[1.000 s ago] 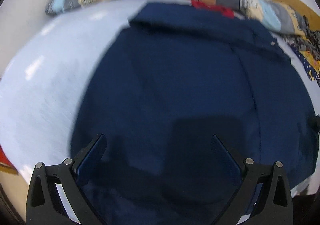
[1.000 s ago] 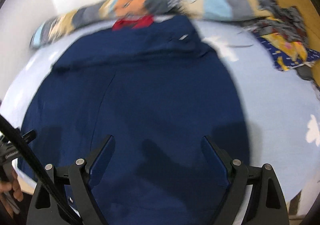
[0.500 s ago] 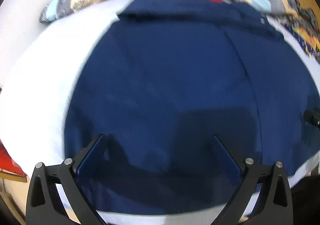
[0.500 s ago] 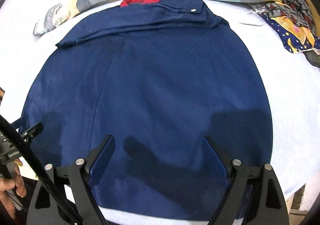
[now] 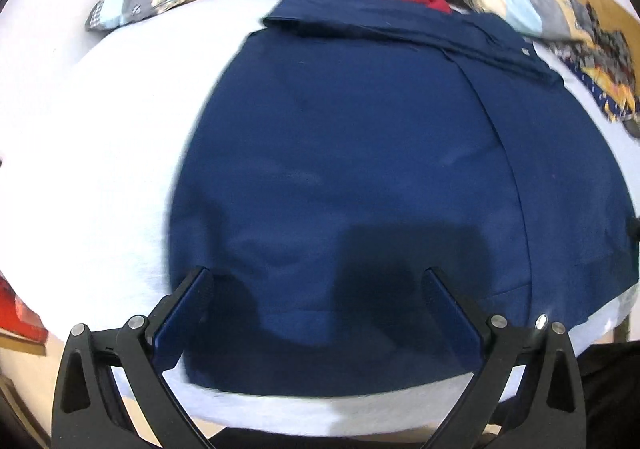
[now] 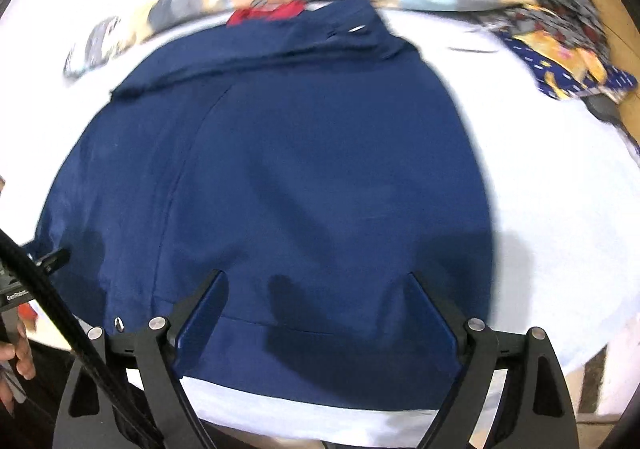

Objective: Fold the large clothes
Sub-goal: 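Grasp the jacket hem with the left gripper while the right gripper grasps it too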

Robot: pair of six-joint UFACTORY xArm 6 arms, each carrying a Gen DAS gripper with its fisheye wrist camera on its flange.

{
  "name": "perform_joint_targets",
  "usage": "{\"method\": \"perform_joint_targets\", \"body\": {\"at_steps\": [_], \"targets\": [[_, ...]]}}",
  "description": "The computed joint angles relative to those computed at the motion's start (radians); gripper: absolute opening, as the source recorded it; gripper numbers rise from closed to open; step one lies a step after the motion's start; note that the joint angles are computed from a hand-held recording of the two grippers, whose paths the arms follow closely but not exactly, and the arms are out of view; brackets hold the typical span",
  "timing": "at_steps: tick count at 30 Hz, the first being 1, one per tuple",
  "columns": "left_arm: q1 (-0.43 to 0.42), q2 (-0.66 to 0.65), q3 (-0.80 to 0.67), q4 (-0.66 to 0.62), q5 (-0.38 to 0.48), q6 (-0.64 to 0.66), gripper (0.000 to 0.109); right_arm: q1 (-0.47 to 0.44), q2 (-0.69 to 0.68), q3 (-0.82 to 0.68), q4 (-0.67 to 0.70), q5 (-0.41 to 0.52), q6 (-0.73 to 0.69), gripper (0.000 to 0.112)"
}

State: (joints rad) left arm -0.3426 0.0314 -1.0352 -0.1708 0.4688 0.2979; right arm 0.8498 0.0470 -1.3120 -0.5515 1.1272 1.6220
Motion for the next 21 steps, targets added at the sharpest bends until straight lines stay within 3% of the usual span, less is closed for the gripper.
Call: {"method": "perform_joint_targets", "body": {"at_steps": [2, 6, 7, 9, 10, 12, 17, 19, 21], "targets": [[0.04, 0.004, -0.012, 0.007, -0.001, -0.01, 0.103, 0.011, -0.092, 0.096, -0.021, 0.004, 0.09, 0.09], [0.114, 0.001, -0.043, -0.198, 0.064, 0.123, 0.1, 0.021, -0.262, 0.277, -0.019, -0.007, 0.252, 0.078], [0.127, 0.007, -0.052, -0.212, 0.071, 0.123, 0.096, 0.018, -0.287, 0.312, -0.009, -0.025, 0.284, 0.071], [0.151, 0.029, -0.086, -0.266, 0.127, 0.14, 0.066, 0.001, -0.355, 0.414, 0.014, -0.119, 0.361, 0.064], [0.163, 0.045, -0.11, -0.313, 0.173, 0.159, 0.061, -0.008, -0.374, 0.456, 0.013, -0.184, 0.402, 0.06], [0.179, 0.067, -0.142, -0.396, 0.255, 0.187, 0.06, -0.037, -0.4, 0.542, -0.009, -0.362, 0.494, 0.056], [0.159, 0.054, -0.124, -0.371, 0.228, 0.159, 0.06, -0.043, -0.355, 0.535, 0.01, -0.44, 0.504, 0.057], [0.16, 0.057, -0.124, -0.369, 0.228, 0.152, 0.06, -0.058, -0.369, 0.571, -0.093, -0.553, 0.602, 0.056], [0.164, 0.067, -0.135, -0.369, 0.24, 0.139, 0.06, -0.058, -0.378, 0.576, -0.11, -0.569, 0.626, 0.056]]}}
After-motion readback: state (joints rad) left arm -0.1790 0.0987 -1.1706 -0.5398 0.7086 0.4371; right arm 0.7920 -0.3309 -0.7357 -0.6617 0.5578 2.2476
